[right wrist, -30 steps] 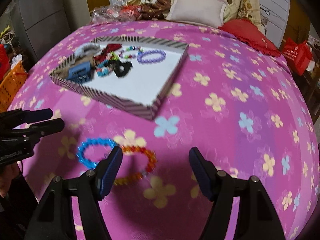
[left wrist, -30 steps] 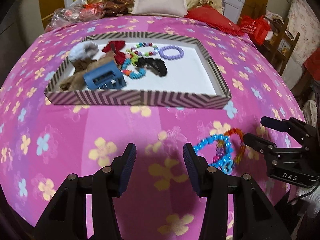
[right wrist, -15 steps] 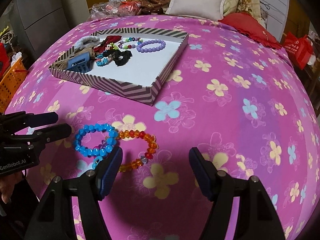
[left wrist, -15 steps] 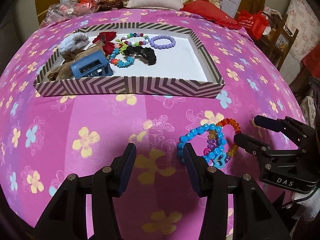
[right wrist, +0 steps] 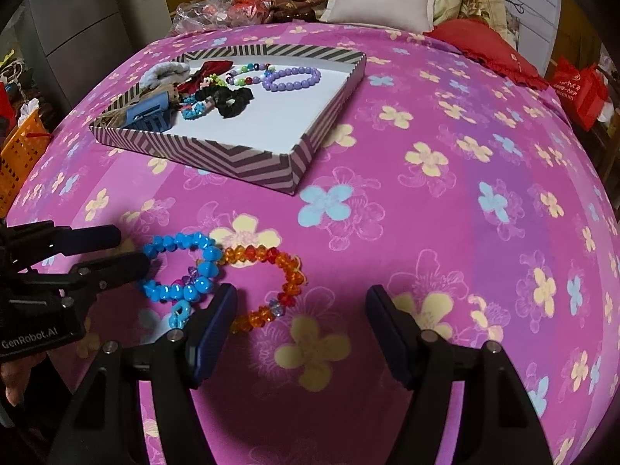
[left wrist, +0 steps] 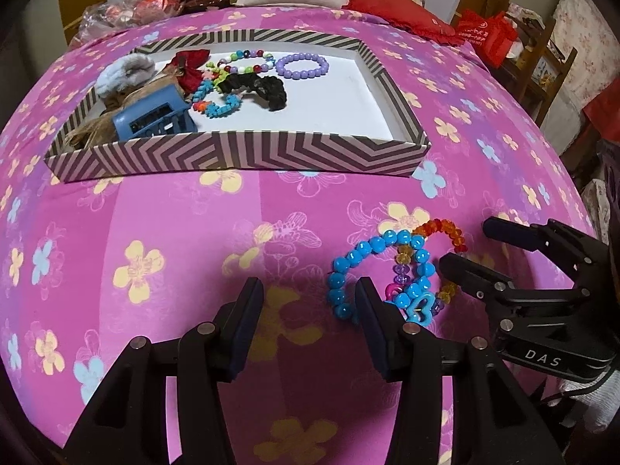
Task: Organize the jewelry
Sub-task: 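Move both open tools back to the blue and amber bead bracelets, then grasp the blue bead bracelet with the left tool while the right tool grasps the amber heart bracelet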
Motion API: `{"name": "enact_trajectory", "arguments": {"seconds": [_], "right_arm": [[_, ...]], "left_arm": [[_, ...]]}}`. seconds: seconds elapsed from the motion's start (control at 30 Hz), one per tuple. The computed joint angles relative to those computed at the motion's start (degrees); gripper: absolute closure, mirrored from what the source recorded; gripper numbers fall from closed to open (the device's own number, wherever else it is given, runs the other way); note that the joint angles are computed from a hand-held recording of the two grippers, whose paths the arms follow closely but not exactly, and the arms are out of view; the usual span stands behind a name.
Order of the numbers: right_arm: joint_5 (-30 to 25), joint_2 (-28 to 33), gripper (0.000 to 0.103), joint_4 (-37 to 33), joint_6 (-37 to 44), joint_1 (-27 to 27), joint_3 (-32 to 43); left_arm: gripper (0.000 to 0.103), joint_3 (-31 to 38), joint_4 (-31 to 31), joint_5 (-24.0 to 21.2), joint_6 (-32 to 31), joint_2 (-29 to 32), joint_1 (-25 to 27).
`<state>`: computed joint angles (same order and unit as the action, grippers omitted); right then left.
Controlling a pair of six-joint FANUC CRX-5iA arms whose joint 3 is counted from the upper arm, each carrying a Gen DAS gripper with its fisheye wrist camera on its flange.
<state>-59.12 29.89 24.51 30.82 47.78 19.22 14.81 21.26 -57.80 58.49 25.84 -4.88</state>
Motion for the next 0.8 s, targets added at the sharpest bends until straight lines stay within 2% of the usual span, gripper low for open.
{"name": "enact_trajectory", "arguments": {"seconds": [0.37, 0.4, 0.43, 0.5, 0.53, 0.57, 0.6, 0.63, 0.67, 0.8], "right_arm": [[-0.14, 1.19, 0.031, 3.13, 1.25, 0.18, 0.18], [0.06, 1.16, 0.031, 3.21, 1.36, 0.12, 0.08], [0.28, 1.11, 0.032, 3.24, 1.59, 0.08, -0.02], [1.13, 0.91, 0.039, 3.29, 2.35, 0.07, -0.36], [1.45, 0.84, 0.047, 3.27, 2.88, 0.09, -0.43], [1.8, 0.78, 0.06, 3.26, 3.57, 0.14, -0.46], [2.1, 0.75, 0.068, 3.13, 4.46, 0.19, -0.4], [2.05, 0.85, 0.082, 3.01, 5.16, 0.24, -0.14], [1.77, 1.04, 0.089, 2.84, 5.85, 0.27, 0.25], [1.65, 0.72, 0.092, 1.34, 7.24, 0.04, 0.83]], "left_arm": [[0.051, -1.5, -0.91, 3.26, -1.06, -0.83, -1.16], [0.053, -1.92, -0.19, 3.62, -1.51, -0.93, -1.04], [0.063, -2.46, 0.69, 4.11, -1.92, -1.06, -0.87], [0.077, -2.76, 1.76, 4.36, -2.44, -0.98, -0.62], [0.084, -2.81, 2.43, 4.21, -2.9, -0.85, -0.46], [0.087, -2.78, 3.07, 3.89, -3.27, -0.67, -0.29], [0.091, -2.69, 3.42, 3.62, -3.39, -0.53, -0.12], [0.091, -2.67, 3.66, 3.41, -3.43, -0.47, -0.01], [0.092, -2.58, 3.99, 2.98, -3.56, -0.38, 0.16], [0.092, -2.23, 5.77, 1.66, -4.76, -0.44, 1.22]]}}
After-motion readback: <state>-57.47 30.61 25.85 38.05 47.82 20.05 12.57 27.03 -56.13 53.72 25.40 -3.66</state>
